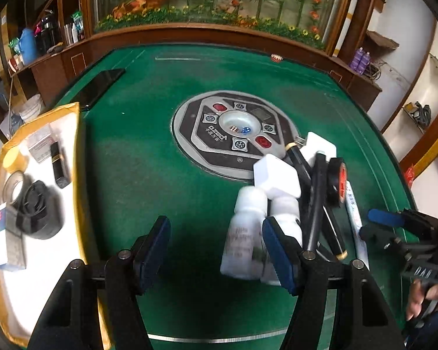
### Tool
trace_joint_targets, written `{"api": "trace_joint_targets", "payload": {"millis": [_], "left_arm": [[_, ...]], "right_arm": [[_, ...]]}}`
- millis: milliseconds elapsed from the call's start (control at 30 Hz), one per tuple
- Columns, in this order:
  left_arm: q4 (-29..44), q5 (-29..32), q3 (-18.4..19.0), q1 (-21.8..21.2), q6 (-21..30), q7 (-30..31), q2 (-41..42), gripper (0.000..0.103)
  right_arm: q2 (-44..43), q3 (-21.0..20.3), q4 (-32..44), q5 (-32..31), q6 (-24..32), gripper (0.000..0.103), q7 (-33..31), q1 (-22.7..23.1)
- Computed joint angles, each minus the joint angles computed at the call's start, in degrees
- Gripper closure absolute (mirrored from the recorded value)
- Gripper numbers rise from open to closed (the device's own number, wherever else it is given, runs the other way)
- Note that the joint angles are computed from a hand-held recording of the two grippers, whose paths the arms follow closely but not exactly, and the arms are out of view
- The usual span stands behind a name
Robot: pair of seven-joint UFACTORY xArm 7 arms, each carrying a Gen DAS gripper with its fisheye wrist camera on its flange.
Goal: Organize rigid objects
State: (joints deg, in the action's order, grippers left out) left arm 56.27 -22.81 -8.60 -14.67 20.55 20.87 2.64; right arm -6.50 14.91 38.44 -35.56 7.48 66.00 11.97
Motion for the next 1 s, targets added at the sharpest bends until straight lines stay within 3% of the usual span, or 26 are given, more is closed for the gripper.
{"api": "trace_joint_targets", "payload": {"millis": [100,133,167,233,267,300,333,367,467,567,667,733,767,800,833,867,933,1000], "left_arm": [[1.6,4.7,-0.1,-0.9,-0.2,-2.8,2.3,0.034],[2.0,6.3,-0.1,-1.1,-0.1,-3.7,3.0,0.034],[2.5,8.0,-0.2,-1.4,-0.1,-4.7,3.7,0.034],[2.5,11.1,-0.1,-1.8,-1.0,-7.1,4.7,0.034],[1.9,13.1,0.2,-2.2,-2.2,-8.9,4.9,0.035],[1.4,14.7,0.3,-2.3,-2.9,-10.0,4.8,0.038],[0.9,16.1,0.4,-2.4,-3.4,-10.8,4.6,0.050],[0.3,17.5,0.6,-2.5,-3.4,-11.7,4.5,0.063],[-3.9,22.4,1.5,-2.7,-6.6,-16.2,2.1,0.067],[-7.5,22.9,1.1,-2.1,-8.3,-17.3,-0.6,0.067],[-10.4,27.1,1.1,-1.8,-11.6,-20.8,-2.0,0.067],[-10.2,26.1,0.9,-1.6,-11.8,-20.5,-1.7,0.067],[-10.1,24.6,0.7,-1.5,-11.8,-19.4,-1.6,0.067],[-10.1,24.0,0.6,-1.5,-12.0,-18.9,-1.5,0.067],[-10.3,24.0,0.6,-1.4,-12.2,-19.0,-1.5,0.067],[-10.5,24.9,0.7,-1.4,-12.6,-19.7,-1.6,0.067],[-10.9,26.1,0.8,-1.4,-13.3,-20.9,-1.7,0.067],[-11.2,25.3,0.7,-1.4,-14.0,-20.4,-1.7,0.066]], "right_arm": [[3.4,0.1,3.6,-2.8,5.4,0.054,1.0,1.1],[3.4,0.8,3.6,-6.0,5.7,0.058,3.4,0.3],[3.4,-0.8,3.7,-6.9,6.8,0.062,3.8,2.0],[2.0,-1.7,3.0,-7.3,8.8,0.080,4.5,2.8],[1.1,-2.0,2.1,-7.3,9.0,0.082,5.1,2.8],[0.3,-1.9,1.5,-7.9,10.1,0.084,6.2,2.7],[-0.4,-1.6,1.1,-8.7,11.0,0.086,7.3,2.5],[-1.1,-1.4,0.4,-9.3,11.0,0.086,8.6,2.2],[-1.1,-0.9,-0.9,-9.9,6.0,0.088,9.6,1.8],[0.0,1.5,0.9,-16.2,8.4,0.087,14.6,1.3],[1.0,0.8,2.0,-20.6,9.6,0.088,17.5,2.2],[1.2,0.4,2.1,-26.1,9.4,0.086,22.6,2.3],[1.5,0.3,2.5,-28.6,10.0,0.084,23.8,2.6],[2.4,-0.1,3.3,-28.7,10.1,0.076,22.8,3.2],[2.8,-0.7,3.5,-28.7,8.8,0.061,21.3,3.8],[3.3,-1.3,3.9,-28.4,7.8,0.053,19.9,4.3],[4.3,-1.5,4.6,-24.4,9.5,0.010,14.0,6.0],[5.4,-1.8,5.7,-20.1,13.2,0.000,10.2,7.4]]}}
